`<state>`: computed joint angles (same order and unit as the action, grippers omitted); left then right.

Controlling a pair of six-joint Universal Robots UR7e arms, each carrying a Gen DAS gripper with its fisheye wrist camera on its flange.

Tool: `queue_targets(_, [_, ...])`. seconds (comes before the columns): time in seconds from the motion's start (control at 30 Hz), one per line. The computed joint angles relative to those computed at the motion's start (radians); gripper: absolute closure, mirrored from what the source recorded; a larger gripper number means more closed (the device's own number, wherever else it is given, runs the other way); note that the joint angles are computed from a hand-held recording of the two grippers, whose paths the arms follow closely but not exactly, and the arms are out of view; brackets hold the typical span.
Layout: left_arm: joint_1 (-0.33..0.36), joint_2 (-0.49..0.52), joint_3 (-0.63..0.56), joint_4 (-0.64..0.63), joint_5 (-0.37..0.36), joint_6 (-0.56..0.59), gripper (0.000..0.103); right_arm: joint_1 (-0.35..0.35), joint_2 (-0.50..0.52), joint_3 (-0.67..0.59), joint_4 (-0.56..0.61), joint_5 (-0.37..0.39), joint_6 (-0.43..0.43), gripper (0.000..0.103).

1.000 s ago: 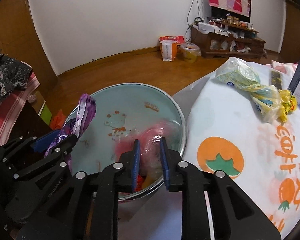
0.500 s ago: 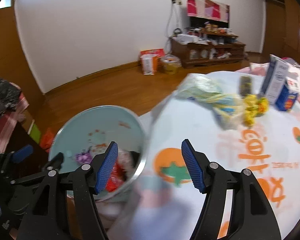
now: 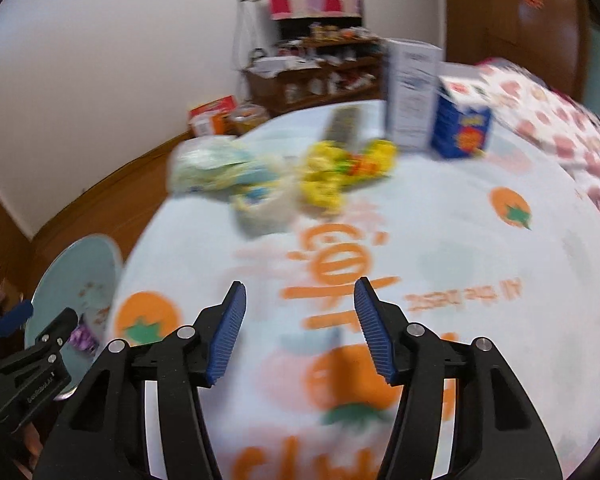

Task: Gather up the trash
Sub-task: 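Move both open grippers back over the table toward the yellow wrappers, then grasp the clear tissue-pack wrapper with the left gripper while the right gripper grasps the yellow wrapper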

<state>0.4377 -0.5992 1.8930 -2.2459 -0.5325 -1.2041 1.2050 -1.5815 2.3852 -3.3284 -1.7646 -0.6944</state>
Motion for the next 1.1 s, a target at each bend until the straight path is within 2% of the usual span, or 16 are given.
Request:
queue_targets(0.1, [0.015, 0.037, -0.040, -0.072, 0.010, 0.082, 0.029, -0.027, -0.013, -0.033, 0.029, 0.011, 0.014, 0.048])
queue_targets(0.3, [0.059, 0.115, -0.156, -0.174, 0.062, 0.253, 0.029, -0.030, 0.009, -0.105, 0.060, 0.009, 0.013, 0.048])
queue_targets(0.43, [0.101, 0.182, -0.269, -0.277, 0.082, 0.414, 0.029, -0.023, 0.036, -0.153, 0.090, 0.011, 0.008, 0.048])
queue_targets(0.53, [0.130, 0.241, -0.365, -0.378, 0.111, 0.564, 0.029, -0.021, 0.060, -0.201, 0.129, 0.011, 0.039, 0.048])
queue_targets(0.6, [0.146, 0.266, -0.411, -0.430, 0.098, 0.623, 0.029, -0.020, 0.074, -0.235, 0.164, 0.021, 0.066, 0.048])
queue_targets(0.63, [0.162, 0.285, -0.452, -0.450, 0.070, 0.658, 0.030, -0.017, 0.081, -0.246, 0.174, 0.022, 0.072, 0.048])
queue_targets(0.73, [0.191, 0.330, -0.537, -0.437, 0.018, 0.693, 0.030, -0.004, 0.109, -0.281, 0.213, 0.024, 0.085, 0.048])
queue_targets(0.77, [0.200, 0.346, -0.565, -0.425, 0.001, 0.699, 0.031, 0.000, 0.118, -0.291, 0.217, 0.024, 0.093, 0.048])
queue_targets(0.83, [0.212, 0.366, -0.594, -0.388, -0.033, 0.682, 0.042, 0.010, 0.142, -0.321, 0.225, 0.022, 0.131, 0.048])
queue_targets(0.97, [0.217, 0.387, -0.613, -0.405, -0.049, 0.708, 0.047, 0.029, 0.196, -0.380, 0.261, 0.009, 0.180, 0.048])
queue_targets(1.03, [0.219, 0.391, -0.620, -0.406, -0.061, 0.726, 0.058, 0.032, 0.221, -0.404, 0.282, -0.009, 0.189, 0.048])
queue_targets(1.1, [0.221, 0.393, -0.622, -0.410, -0.072, 0.741, 0.063, 0.024, 0.234, -0.419, 0.313, 0.000, 0.214, 0.055])
